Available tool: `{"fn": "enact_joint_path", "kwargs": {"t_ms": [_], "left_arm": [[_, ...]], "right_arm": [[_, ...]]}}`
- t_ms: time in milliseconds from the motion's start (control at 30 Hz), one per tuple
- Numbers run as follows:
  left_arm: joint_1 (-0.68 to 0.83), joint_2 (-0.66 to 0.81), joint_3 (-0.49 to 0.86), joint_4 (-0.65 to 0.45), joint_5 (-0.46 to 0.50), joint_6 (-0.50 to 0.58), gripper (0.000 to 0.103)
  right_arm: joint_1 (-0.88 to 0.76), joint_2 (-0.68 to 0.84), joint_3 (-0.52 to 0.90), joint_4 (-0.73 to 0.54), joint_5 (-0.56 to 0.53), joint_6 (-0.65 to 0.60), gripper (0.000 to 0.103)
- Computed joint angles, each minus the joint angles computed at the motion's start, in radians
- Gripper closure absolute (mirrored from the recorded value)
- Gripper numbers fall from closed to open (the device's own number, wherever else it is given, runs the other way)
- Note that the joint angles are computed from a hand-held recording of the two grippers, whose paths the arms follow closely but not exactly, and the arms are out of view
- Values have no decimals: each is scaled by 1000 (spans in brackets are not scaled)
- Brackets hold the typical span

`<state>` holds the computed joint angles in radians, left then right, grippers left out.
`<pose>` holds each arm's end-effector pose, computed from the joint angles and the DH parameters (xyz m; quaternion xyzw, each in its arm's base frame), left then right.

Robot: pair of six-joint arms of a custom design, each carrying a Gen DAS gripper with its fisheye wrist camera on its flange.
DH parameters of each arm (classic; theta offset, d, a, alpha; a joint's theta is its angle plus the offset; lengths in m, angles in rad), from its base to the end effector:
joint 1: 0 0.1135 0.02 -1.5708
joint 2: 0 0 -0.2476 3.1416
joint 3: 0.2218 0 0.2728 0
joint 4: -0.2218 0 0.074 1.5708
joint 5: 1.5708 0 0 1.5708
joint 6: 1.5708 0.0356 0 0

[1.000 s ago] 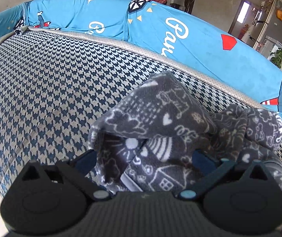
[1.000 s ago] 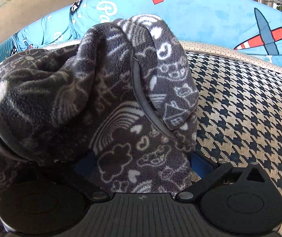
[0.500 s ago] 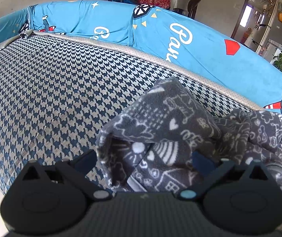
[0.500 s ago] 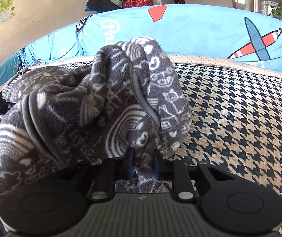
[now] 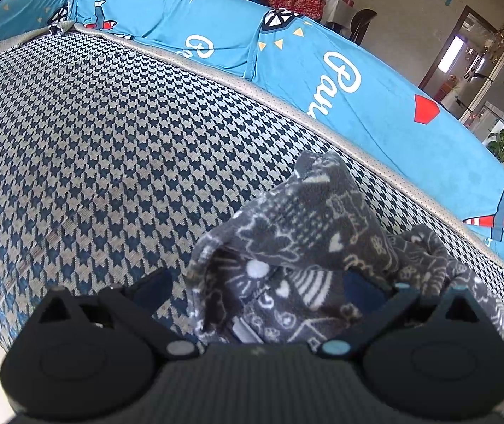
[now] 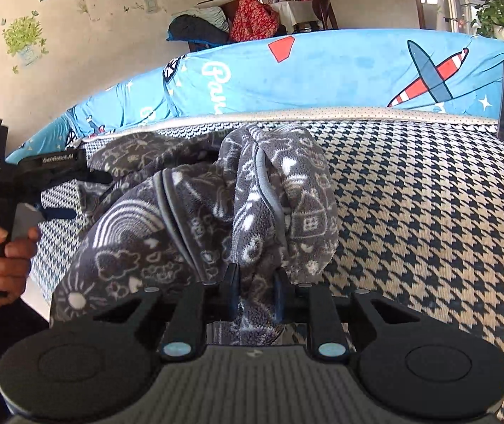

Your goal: Fold clothes

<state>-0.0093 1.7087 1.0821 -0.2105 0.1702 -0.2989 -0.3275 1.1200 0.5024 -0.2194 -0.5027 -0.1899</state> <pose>0.3778 -0.0095 0.1703 -0.1040 0.9247 -0.1333 0.3410 0.2273 -0.0591 0.1531 -0.0268 0.9081 0.1355 0.3953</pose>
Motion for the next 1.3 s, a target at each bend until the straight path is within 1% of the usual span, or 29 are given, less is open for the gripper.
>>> {"fn": "enact_joint_path", "kwargs": {"t_ms": [133,167,233,333,400,467,500,667,900,1000,1067,1300], "left_arm": [[-7,-1,-3,1,2,13,0],[-7,-2,-4,1,3,15,0],[-7,1,0,-6,7,14,0],[-1,4,3,-13,23,15,0],[4,0,0,-11,44,15,0],[5,-5,-5,-7,61,16,0],[2,-7,-7,-7,62,19,0],[-14,-15,-11,-13,78,43,0],[-26,0,8,-35,67,76,0],[-19,0,7,-35,70,75,0],[-11,1,7,-37,76,68,0],[5,23,24,-45,76,50,0]], "right_arm": [[-29,-41,-28,-80,9,-95,83],[-36,-53,-35,-96,13,-115,81],[-51,-47,-31,-93,20,-107,78],[-115,-73,-34,-71,-46,-67,74],[-126,-91,-40,-25,-67,-17,65],[-135,-107,-46,25,-85,37,49],[-136,-111,-48,53,-89,64,48],[-15,-7,-3,188,30,145,48],[145,204,115,302,194,197,47],[189,277,158,346,228,219,42],[219,325,185,375,261,219,36],[271,537,339,382,342,141,30]]}}
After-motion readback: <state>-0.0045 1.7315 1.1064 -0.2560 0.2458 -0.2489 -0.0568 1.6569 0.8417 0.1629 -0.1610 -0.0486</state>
